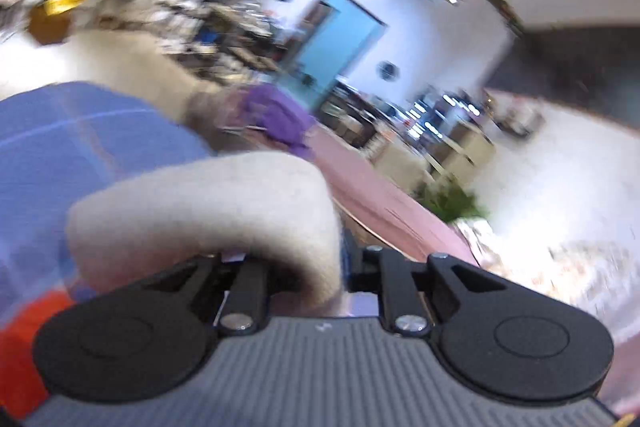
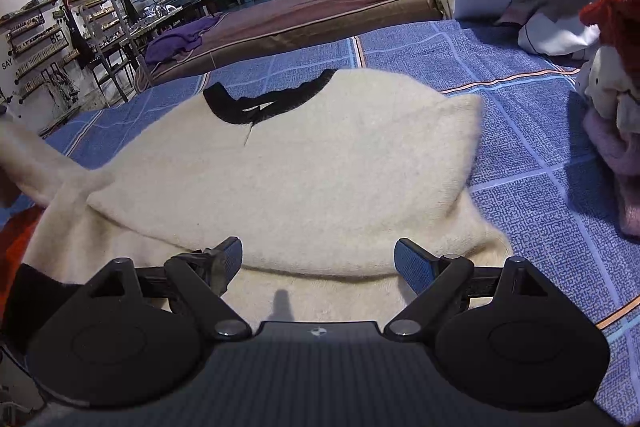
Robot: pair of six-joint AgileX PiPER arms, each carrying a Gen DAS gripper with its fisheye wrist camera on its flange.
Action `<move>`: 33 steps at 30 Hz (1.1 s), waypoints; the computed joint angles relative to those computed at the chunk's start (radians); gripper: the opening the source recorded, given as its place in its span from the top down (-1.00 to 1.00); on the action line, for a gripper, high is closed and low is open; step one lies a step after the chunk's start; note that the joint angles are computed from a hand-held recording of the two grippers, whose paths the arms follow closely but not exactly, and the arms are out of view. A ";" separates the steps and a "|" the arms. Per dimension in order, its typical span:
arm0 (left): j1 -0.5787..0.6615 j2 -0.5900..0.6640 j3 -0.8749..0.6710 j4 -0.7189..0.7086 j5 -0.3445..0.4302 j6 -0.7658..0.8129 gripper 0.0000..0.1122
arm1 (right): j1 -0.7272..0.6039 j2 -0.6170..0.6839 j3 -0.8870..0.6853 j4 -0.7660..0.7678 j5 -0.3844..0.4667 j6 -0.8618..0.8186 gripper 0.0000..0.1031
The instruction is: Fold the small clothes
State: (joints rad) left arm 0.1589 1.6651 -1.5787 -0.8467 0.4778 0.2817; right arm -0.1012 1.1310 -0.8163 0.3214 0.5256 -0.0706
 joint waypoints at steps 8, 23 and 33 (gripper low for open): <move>-0.650 0.050 0.025 0.588 -0.003 -0.440 -0.56 | -0.094 -0.067 0.020 0.051 0.035 -0.049 -1.00; -0.434 -0.142 0.240 0.613 0.051 -0.316 -0.80 | -0.215 -0.001 -0.015 0.236 0.068 -0.215 -1.00; -0.377 0.251 -0.333 0.691 0.585 -0.003 -0.27 | -0.176 0.019 0.006 0.264 0.085 -0.197 -1.00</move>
State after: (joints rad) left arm -0.2178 1.9160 -1.9118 -0.1561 1.0625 0.2792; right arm -0.2768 1.1504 -0.8102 0.5856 0.6102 -0.2675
